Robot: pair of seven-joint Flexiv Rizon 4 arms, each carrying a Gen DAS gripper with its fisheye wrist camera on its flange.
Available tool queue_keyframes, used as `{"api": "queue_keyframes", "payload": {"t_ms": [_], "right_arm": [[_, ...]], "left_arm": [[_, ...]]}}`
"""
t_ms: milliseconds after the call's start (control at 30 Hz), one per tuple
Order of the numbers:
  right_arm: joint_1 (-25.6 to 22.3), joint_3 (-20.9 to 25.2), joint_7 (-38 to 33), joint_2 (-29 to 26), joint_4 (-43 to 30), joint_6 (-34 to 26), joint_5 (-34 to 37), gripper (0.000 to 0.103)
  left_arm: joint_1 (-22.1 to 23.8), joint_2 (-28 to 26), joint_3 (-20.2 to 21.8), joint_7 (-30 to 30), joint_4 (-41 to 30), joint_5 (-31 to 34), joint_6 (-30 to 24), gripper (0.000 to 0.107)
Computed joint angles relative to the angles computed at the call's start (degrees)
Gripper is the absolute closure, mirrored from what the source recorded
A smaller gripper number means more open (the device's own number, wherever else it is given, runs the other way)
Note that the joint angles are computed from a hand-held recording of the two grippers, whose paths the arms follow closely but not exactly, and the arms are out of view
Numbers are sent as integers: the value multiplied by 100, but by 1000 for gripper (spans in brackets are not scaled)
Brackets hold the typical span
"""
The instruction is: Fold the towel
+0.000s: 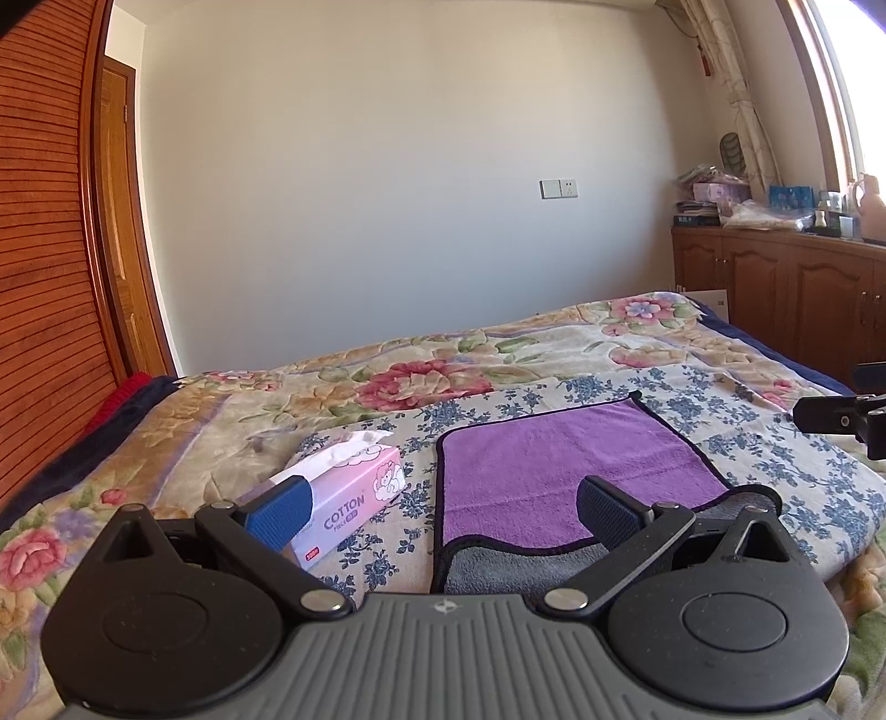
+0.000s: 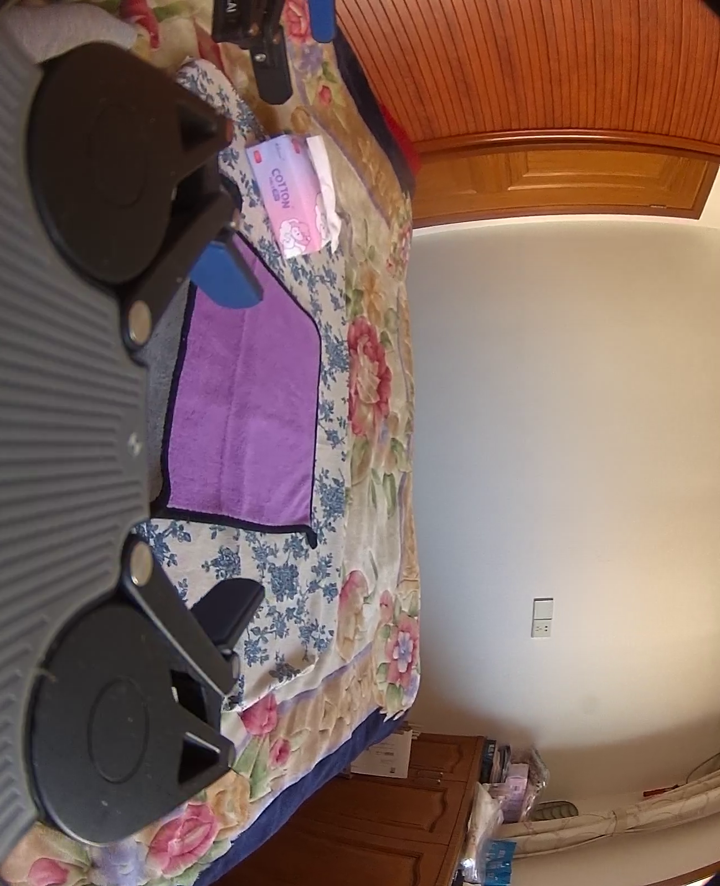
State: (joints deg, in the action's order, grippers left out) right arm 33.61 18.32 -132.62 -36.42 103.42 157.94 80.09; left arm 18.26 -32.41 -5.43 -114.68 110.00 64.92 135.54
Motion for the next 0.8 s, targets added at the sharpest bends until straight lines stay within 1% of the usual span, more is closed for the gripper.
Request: {"api": "queue_keyframes", "payload": {"t_ms": [100,233,333,433,500,600,700,800], "right_arm": [[-50,-15,-131,-4,-35,-132,2,0],[-94,-59,-416,-45,-145,-286,20,0],[-181,-77,-553,-66,-220,-437,45,0],[-271,-95,-663,-81,-277,-598,59,0],[-308,-111,-752,-102,-315,-687,60,0],[-361,-123,-816,-115,-307,-863,32,0],[-407,-143,-915,-125,-334,-1053,65,0],[-449,-164,-977,-131,-352,-1190,94,0]], "left_arm": [[-30,-81,-49,-1,-107,0,-120,4],[-8,-194,-205,-212,-343,183,-385,4],[-5,-304,-318,-406,-555,365,-615,4],[44,-389,-497,-826,-834,758,-899,4],[35,-434,-572,-1230,-1054,1101,-1042,4],[-58,-491,-668,-2314,-1536,1957,-1207,4],[-328,-565,-536,-3247,-1965,2586,-1272,5],[-627,-666,-303,-3836,-2314,2933,-1261,8]]}}
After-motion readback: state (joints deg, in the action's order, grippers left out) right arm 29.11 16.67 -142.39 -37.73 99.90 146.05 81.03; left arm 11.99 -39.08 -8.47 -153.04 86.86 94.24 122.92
